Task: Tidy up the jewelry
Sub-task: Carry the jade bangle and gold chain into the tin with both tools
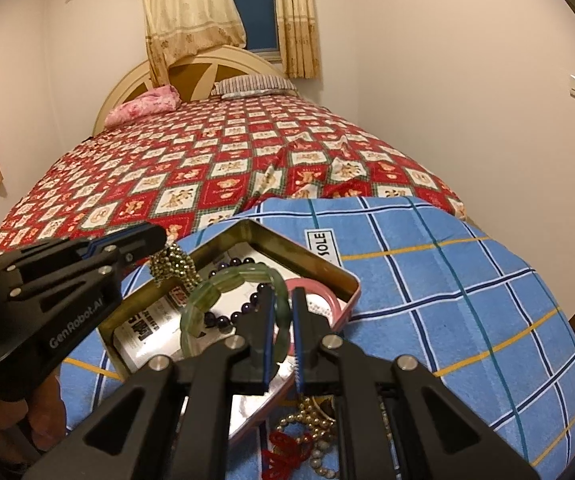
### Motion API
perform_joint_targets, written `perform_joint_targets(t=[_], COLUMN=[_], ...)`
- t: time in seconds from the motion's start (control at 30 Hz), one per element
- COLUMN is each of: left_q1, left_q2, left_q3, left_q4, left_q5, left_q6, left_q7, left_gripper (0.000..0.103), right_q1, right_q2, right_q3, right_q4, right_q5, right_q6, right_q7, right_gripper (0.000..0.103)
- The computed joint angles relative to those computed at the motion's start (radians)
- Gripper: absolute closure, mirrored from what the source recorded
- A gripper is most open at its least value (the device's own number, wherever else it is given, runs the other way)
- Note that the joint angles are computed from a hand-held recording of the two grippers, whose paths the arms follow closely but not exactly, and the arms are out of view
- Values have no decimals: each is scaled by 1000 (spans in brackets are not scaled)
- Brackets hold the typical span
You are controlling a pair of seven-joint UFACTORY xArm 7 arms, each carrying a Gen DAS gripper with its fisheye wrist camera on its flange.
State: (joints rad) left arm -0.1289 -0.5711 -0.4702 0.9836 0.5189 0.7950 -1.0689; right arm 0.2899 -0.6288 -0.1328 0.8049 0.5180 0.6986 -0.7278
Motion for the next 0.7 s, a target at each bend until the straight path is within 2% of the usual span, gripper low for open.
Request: perform_joint_targets(t=[0.23,0.7], left_q1=[-7,-39], left_q2=[15,74], left_q3=[10,21], left_q4=[-23,-22], left_q5=[1,22], left_q6=[-8,31], left_q7=[0,2], left_gripper=[99,99], right_q1=[-7,-21], right_q2=[33,75], right_q3=[17,38], right_q4=[-4,-12], right_q5=[-15,-41], right_q6=[-13,-5], right_q7=[6,15], right_gripper=[93,93])
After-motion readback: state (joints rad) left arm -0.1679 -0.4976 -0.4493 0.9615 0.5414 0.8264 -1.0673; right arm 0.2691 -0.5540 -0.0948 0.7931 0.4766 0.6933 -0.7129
